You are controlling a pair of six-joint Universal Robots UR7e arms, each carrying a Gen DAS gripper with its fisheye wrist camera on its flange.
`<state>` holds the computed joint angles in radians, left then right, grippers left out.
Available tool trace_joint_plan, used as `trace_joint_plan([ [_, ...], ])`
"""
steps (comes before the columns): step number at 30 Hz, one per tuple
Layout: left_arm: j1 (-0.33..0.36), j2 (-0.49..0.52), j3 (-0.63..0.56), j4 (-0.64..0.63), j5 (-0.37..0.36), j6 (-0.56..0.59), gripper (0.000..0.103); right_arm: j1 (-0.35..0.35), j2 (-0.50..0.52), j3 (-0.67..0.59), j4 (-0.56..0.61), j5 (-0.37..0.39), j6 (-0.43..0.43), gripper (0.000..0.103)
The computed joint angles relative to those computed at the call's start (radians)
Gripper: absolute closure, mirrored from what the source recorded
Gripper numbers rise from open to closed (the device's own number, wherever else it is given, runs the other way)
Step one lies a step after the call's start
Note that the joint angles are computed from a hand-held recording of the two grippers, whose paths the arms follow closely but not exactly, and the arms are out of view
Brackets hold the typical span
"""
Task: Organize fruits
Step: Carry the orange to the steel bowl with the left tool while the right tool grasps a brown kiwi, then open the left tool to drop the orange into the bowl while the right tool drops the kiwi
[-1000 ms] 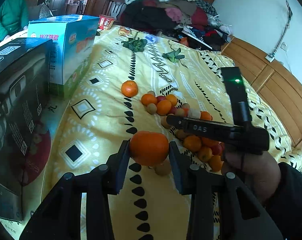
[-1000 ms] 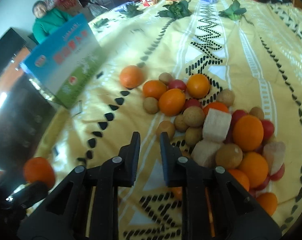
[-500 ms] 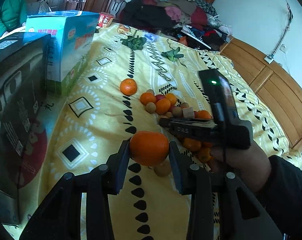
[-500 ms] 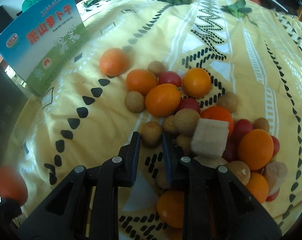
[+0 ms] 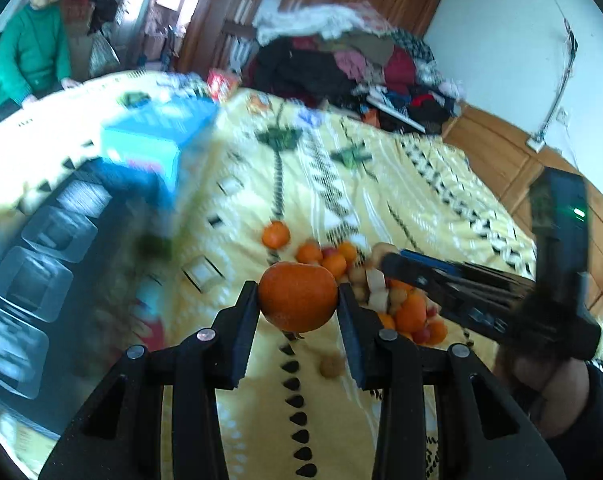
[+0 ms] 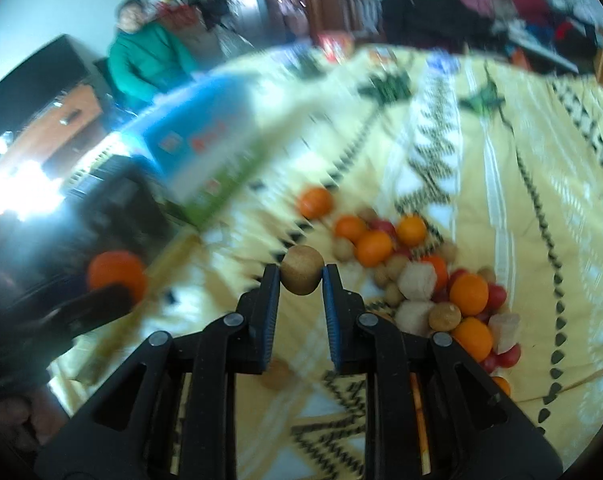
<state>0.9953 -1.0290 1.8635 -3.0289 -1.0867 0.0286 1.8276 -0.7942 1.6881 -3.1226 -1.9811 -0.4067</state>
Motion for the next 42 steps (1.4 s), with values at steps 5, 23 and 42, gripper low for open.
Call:
trace_joint_plan([
  [5,-0.022,-0.088,0.009,-0.031,0.100,0.021,0.063,0.077,0.015,-0.042,-0.001,0.048,-0.032,0.081],
  [23,0.111,-0.436,0.088,-0.055,0.439,0.010,0.063,0.269,0.321,-0.437,0.346,0.268,-0.029,0.081],
  [42,0.215,-0.520,0.116,0.042,0.371,-0.083,0.063,0.323,0.460,-0.583,0.523,0.254,0.037,0.080],
])
